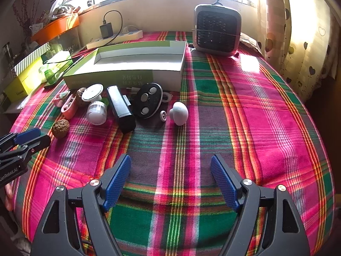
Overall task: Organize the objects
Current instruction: 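Grasp the walnut with the left gripper while the right gripper grasps the white knob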
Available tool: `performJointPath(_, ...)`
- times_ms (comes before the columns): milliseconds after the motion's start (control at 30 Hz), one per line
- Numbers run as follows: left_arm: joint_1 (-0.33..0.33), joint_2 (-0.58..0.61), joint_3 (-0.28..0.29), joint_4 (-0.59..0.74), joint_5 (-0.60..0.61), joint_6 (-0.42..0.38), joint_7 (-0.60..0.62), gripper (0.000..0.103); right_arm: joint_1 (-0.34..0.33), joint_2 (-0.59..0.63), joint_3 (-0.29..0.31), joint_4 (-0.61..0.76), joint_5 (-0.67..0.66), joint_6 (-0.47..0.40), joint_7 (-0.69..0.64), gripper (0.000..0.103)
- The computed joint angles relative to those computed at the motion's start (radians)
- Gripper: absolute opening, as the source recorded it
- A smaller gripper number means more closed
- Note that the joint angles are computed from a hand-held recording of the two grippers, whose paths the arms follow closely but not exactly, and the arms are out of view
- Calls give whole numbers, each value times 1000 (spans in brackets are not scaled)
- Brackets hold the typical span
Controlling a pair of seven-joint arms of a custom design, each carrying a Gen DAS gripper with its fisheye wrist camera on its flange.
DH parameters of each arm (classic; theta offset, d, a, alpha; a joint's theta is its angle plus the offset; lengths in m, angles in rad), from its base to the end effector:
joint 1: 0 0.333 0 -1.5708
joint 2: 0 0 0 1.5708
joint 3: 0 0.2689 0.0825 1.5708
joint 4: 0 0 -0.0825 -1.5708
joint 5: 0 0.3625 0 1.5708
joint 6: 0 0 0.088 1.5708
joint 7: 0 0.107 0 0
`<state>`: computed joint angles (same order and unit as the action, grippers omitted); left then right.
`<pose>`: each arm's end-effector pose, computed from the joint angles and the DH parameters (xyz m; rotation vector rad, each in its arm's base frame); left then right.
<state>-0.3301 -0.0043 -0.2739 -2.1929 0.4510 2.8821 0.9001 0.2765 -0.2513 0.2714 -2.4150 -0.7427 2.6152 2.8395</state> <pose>0.4444 -0.3373 0.4287 -1.5404 2.1545 -0.8742 0.4039 0.2658 0.4116 -1.6997 1.9573 -0.6938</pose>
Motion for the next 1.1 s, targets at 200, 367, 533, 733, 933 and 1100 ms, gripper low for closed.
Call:
performJointPath(200,-15,12,-11,-4,-220,49,212,47,-4,11,-37,8,62,34,-99,78)
performJointPath(367,-26,34,-14,24,-223,36,237,47,-20,37,-49,30,70,35,-145,77)
performJointPath(533,-25,63,-13,65,-214,15,234,47,-23,73,-61,65,72,39,-193,75)
performJointPath(733,-26,85,-11,98,-184,-8,223,47,-19,98,-80,87,79,65,-237,65)
performJointPath(933,-19,99,-18,112,-221,-2,251,47,-15,110,-89,98,83,81,-263,55)
performJointPath(1100,-17,107,-20,120,-242,3,266,47,-11,112,-91,96,84,99,-278,45)
